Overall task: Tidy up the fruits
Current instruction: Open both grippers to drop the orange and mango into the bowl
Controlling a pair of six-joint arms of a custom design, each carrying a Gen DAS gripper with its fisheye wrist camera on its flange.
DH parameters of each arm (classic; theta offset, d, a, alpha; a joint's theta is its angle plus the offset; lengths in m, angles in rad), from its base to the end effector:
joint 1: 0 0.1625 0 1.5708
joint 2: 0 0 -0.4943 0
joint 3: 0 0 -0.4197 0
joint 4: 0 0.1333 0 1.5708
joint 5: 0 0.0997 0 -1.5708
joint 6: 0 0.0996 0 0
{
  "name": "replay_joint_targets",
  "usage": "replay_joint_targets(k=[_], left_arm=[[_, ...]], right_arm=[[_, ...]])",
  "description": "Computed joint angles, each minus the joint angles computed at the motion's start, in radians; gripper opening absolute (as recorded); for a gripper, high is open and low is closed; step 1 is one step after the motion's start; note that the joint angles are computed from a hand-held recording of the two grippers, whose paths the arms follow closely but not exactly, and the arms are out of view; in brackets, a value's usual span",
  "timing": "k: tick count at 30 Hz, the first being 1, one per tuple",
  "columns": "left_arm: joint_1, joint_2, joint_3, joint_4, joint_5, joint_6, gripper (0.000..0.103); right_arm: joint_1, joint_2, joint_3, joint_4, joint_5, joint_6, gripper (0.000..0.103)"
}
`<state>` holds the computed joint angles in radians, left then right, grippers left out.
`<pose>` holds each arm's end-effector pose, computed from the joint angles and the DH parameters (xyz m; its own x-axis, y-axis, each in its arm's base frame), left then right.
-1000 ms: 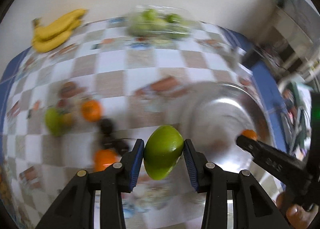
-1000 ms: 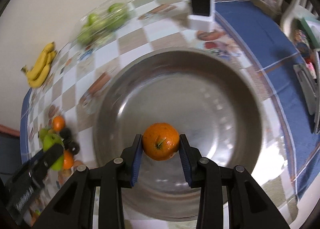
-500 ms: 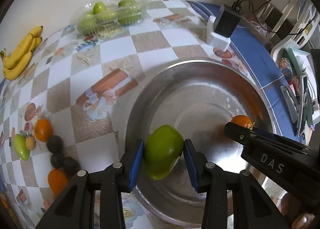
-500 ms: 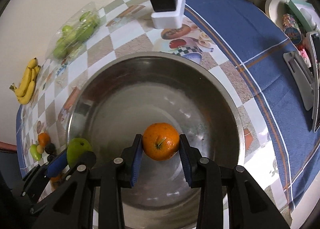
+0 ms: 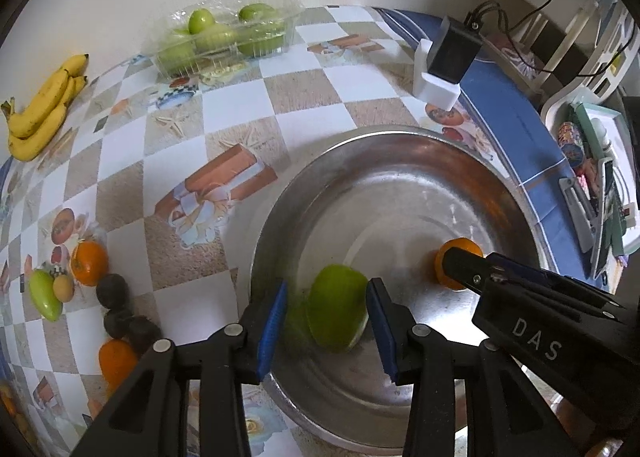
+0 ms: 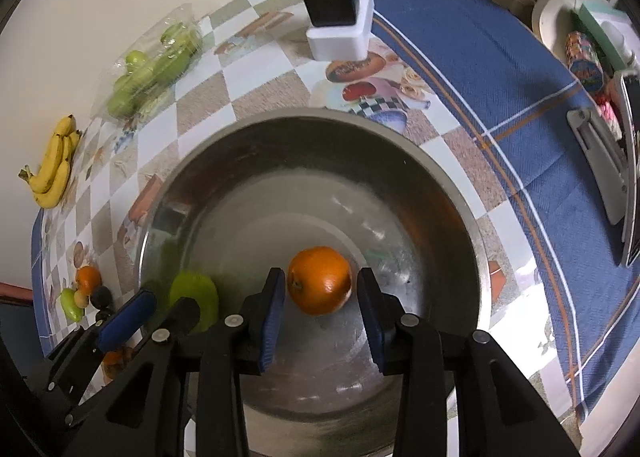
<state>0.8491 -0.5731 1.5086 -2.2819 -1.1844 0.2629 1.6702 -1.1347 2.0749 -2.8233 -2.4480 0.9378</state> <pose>-0.3613 -0.6692 -0.0194 -0.4506 0.8419 -0.2969 0.7883 0.5313 0.3104 0.1131 -0.5623 0.2416 -0.4663 0.8650 0.1852 0.4759 0.4218 -0.7717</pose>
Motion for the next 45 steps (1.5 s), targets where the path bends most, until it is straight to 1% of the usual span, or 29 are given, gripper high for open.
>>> replay_joint_targets(k=[1, 5, 8, 11, 12, 13, 14, 15, 16, 17, 18, 19, 21, 24, 26, 27, 28, 29, 34, 37, 42, 45], left_arm=[[0.000, -0.002, -0.001, 0.003, -0.003, -0.005, 0.046], [0.000, -0.014, -0.010, 0.013, 0.005, -0.036, 0.046], [0.003, -0.024, -0.015, 0.016, 0.023, -0.070, 0.050], [0.012, -0.028, -0.027, 0.032, 0.060, -0.133, 0.056], [0.016, -0.029, -0.030, 0.032, 0.068, -0.150, 0.063], [0.021, -0.031, -0.033, 0.029, 0.073, -0.170, 0.072], [0.027, -0.032, -0.038, 0.032, 0.079, -0.188, 0.075], [0.030, -0.033, -0.039, 0.034, 0.089, -0.200, 0.079], [0.033, -0.032, -0.043, 0.040, 0.115, -0.220, 0.082], [0.034, -0.032, -0.044, 0.042, 0.137, -0.236, 0.084], [0.036, -0.032, -0.044, 0.042, 0.161, -0.255, 0.088], [0.039, -0.034, -0.042, 0.040, 0.175, -0.267, 0.093], [0.047, -0.035, -0.044, 0.035, 0.197, -0.295, 0.097], [0.053, -0.035, -0.050, 0.032, 0.236, -0.329, 0.103], [0.057, -0.035, -0.055, 0.032, 0.255, -0.343, 0.103], [0.059, -0.036, -0.058, 0.035, 0.257, -0.349, 0.103], [0.063, -0.038, -0.062, 0.040, 0.256, -0.357, 0.103], [0.066, -0.041, -0.064, 0.046, 0.253, -0.364, 0.103], [0.081, -0.051, -0.076, 0.061, 0.236, -0.372, 0.103], [0.087, -0.060, -0.073, 0.046, 0.229, -0.360, 0.103], [0.086, -0.078, -0.045, -0.016, 0.287, -0.336, 0.103], [0.088, -0.092, -0.021, -0.069, 0.310, -0.333, 0.103]], right_arm=[[0.004, 0.000, -0.004, 0.008, -0.007, 0.002, 0.044], [0.022, -0.002, -0.011, -0.002, -0.022, -0.007, 0.044], [0.040, -0.003, -0.021, 0.024, -0.045, 0.000, 0.044], [0.055, -0.004, -0.031, 0.042, -0.046, 0.000, 0.046], [0.059, -0.004, -0.034, 0.054, -0.047, 0.003, 0.049], [0.064, -0.003, -0.040, 0.071, -0.051, 0.009, 0.053], [0.068, 0.000, -0.048, 0.100, -0.058, 0.020, 0.056], [0.072, 0.000, -0.058, 0.136, -0.067, 0.036, 0.060], [0.077, 0.001, -0.067, 0.174, -0.076, 0.052, 0.064], [0.080, 0.001, -0.073, 0.201, -0.084, 0.065, 0.065], [0.081, 0.002, -0.077, 0.220, -0.088, 0.074, 0.067], [0.082, 0.002, -0.080, 0.234, -0.089, 0.080, 0.071], [0.082, 0.005, -0.085, 0.258, -0.090, 0.088, 0.077], [0.080, 0.013, -0.092, 0.275, -0.088, 0.074, 0.077], [0.082, 0.021, -0.101, 0.290, -0.093, 0.061, 0.077], [0.083, 0.025, -0.105, 0.297, -0.099, 0.055, 0.080], [0.084, 0.029, -0.108, 0.299, -0.103, 0.048, 0.089], [0.085, 0.034, -0.111, 0.299, -0.107, 0.042, 0.091], [0.092, 0.054, -0.119, 0.268, -0.120, -0.008, 0.093], [0.096, 0.068, -0.121, 0.240, -0.131, -0.032, 0.094], [0.106, 0.091, -0.140, 0.260, -0.156, -0.040, 0.095], [0.110, 0.103, -0.141, 0.223, -0.156, -0.061, 0.095]])
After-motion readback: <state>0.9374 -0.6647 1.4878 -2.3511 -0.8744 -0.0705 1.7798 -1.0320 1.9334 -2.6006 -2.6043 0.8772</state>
